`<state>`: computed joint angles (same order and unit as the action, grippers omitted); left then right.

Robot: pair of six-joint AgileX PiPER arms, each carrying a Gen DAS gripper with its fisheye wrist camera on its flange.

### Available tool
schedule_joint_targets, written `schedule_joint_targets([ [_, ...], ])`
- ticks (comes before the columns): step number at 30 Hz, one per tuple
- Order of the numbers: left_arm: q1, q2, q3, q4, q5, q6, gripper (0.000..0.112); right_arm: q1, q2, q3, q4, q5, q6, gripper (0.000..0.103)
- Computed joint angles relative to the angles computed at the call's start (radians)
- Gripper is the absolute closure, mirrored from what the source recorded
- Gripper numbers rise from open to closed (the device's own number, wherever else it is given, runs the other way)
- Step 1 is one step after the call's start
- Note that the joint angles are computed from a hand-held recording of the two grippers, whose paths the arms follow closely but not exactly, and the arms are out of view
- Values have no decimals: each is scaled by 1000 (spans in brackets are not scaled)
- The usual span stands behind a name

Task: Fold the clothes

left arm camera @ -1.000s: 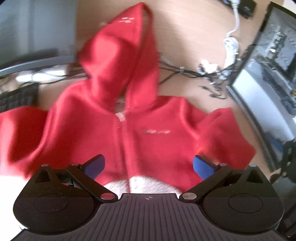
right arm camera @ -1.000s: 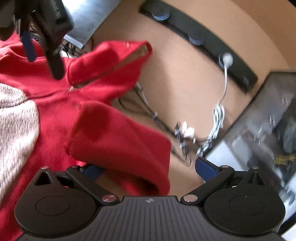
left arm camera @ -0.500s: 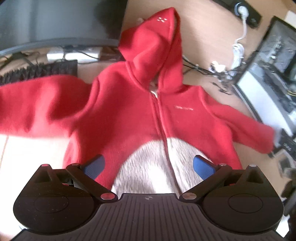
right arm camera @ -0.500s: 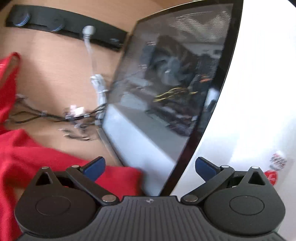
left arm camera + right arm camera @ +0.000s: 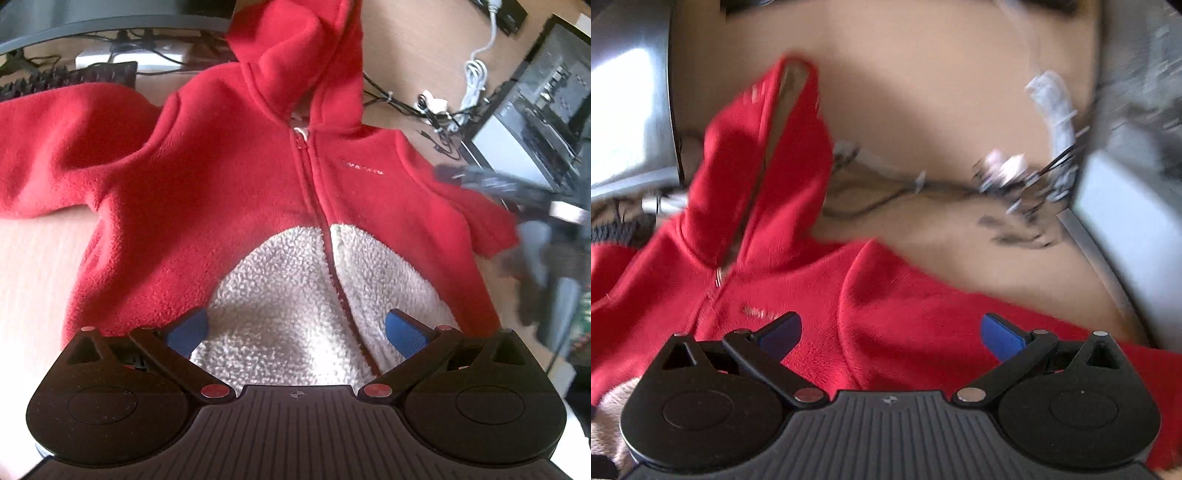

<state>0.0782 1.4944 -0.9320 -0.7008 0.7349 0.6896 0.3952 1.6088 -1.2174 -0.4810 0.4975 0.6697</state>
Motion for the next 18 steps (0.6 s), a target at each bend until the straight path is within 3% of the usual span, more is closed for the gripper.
schedule_joint_targets([
  [2,-4,-6,7,-4,2,-9,9,-29,72,-26,131,15,-147,0],
  [4,8,-6,2,-14,40,20,9,-74,62,16,175,-43,-209,0],
  [8,148,20,-65,-130,174,89,9,-139,39,70,276,-99,-363,0],
  [12,255,46,-182,-87,33,18,9,-161,29,104,341,-151,-469,0],
  [15,292,140,-262,-62,-82,14,9,-168,24,136,362,-210,-515,0],
  [18,287,223,-305,66,-165,-90,9,-187,12,151,477,-229,-651,0],
])
